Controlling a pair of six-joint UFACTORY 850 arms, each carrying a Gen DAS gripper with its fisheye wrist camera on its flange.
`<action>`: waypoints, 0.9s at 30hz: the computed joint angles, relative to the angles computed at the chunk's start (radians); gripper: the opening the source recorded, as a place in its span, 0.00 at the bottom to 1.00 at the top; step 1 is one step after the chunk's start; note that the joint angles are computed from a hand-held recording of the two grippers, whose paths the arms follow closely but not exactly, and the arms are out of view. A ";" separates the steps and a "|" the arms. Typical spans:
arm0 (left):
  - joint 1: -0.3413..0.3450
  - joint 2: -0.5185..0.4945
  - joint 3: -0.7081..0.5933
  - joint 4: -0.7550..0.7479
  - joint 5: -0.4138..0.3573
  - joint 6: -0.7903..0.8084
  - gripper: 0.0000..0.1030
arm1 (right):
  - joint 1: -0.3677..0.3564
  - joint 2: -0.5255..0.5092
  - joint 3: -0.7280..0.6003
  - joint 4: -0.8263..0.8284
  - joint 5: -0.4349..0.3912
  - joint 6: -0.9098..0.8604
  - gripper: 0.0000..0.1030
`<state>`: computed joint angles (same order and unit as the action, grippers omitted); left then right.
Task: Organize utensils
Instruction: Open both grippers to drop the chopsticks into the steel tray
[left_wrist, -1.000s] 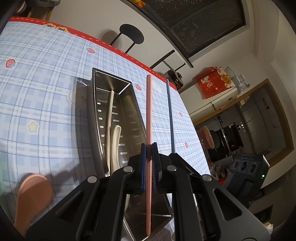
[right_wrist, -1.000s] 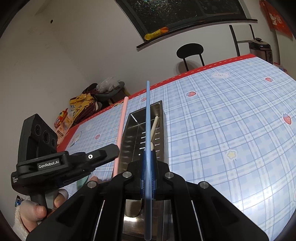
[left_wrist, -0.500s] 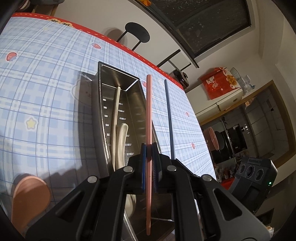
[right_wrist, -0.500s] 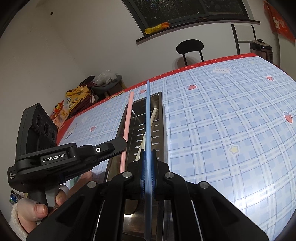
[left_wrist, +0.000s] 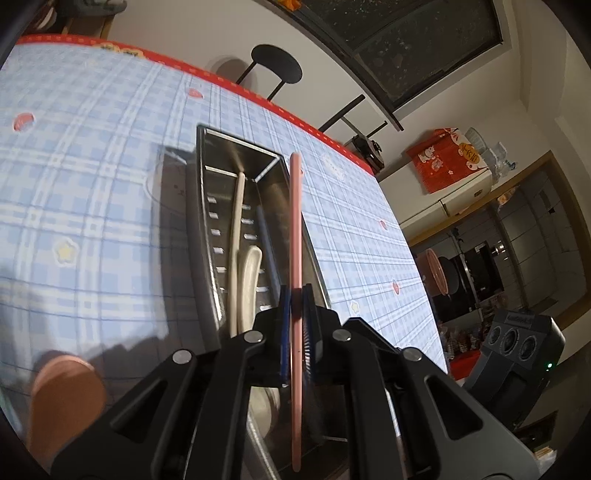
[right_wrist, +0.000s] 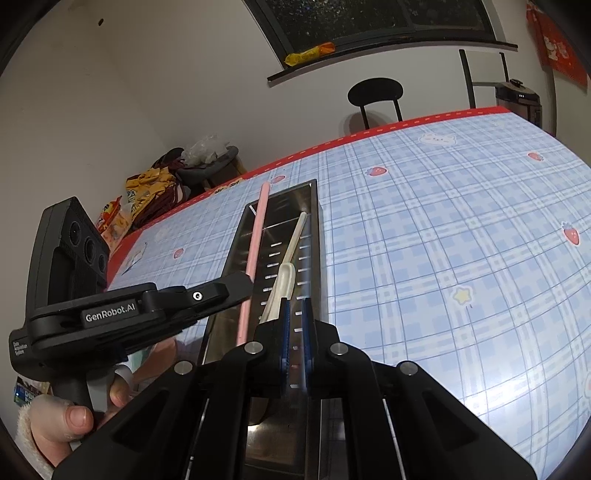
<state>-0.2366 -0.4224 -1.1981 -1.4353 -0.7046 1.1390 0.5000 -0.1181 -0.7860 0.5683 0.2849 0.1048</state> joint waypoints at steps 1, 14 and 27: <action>0.002 0.011 0.003 0.000 0.012 0.013 0.10 | 0.003 0.005 0.002 0.030 0.004 -0.033 0.09; 0.033 0.163 0.095 -0.043 0.187 0.198 0.62 | 0.090 0.023 0.001 0.582 0.179 -0.610 0.78; 0.133 0.383 0.300 -0.203 0.373 0.540 0.94 | 0.170 -0.047 -0.059 0.793 0.327 -0.919 0.94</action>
<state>-0.1037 -0.0398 -0.8985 -1.6384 -0.3312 1.6794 0.6697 -0.1647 -0.8453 1.3611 0.6116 -0.8139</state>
